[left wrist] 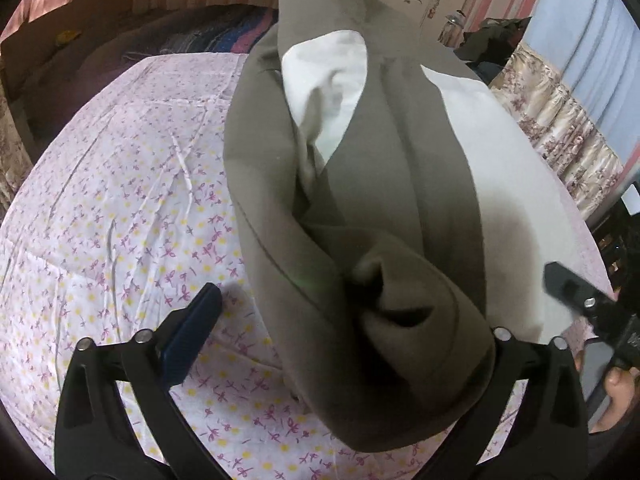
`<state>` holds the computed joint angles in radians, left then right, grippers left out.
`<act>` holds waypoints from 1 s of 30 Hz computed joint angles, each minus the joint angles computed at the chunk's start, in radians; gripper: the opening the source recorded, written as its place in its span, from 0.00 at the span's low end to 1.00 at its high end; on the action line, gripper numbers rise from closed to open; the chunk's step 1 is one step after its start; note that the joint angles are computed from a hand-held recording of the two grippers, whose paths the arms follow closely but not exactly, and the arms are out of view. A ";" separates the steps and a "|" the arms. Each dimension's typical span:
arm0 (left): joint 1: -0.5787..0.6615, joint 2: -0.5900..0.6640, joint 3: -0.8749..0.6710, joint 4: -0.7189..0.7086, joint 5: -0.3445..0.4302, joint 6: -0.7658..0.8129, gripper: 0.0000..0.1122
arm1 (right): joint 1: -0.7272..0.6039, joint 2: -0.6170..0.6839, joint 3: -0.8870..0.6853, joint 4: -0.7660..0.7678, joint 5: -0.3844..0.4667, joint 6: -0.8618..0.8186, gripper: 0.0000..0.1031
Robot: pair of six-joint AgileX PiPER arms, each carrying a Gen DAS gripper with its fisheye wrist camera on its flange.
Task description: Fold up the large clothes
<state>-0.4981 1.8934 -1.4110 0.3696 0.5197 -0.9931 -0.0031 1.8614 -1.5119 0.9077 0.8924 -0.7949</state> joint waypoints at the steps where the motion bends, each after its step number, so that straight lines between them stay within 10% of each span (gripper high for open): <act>1: 0.007 -0.002 0.004 -0.040 -0.025 0.041 0.73 | 0.000 0.010 -0.009 0.006 0.008 -0.003 0.98; 15: -0.023 0.010 -0.020 0.028 -0.018 0.002 0.64 | 0.002 0.071 -0.085 -0.004 0.079 0.010 0.94; 17: -0.027 0.002 -0.017 0.043 -0.030 -0.002 0.49 | -0.003 0.091 -0.118 -0.004 0.111 0.007 0.89; 22: -0.090 0.034 -0.129 0.195 0.121 -0.098 0.27 | -0.004 0.077 -0.137 0.015 0.125 -0.059 0.60; 30: -0.182 0.114 -0.343 0.327 0.328 -0.211 0.19 | 0.009 -0.056 -0.034 0.077 -0.024 -0.295 0.46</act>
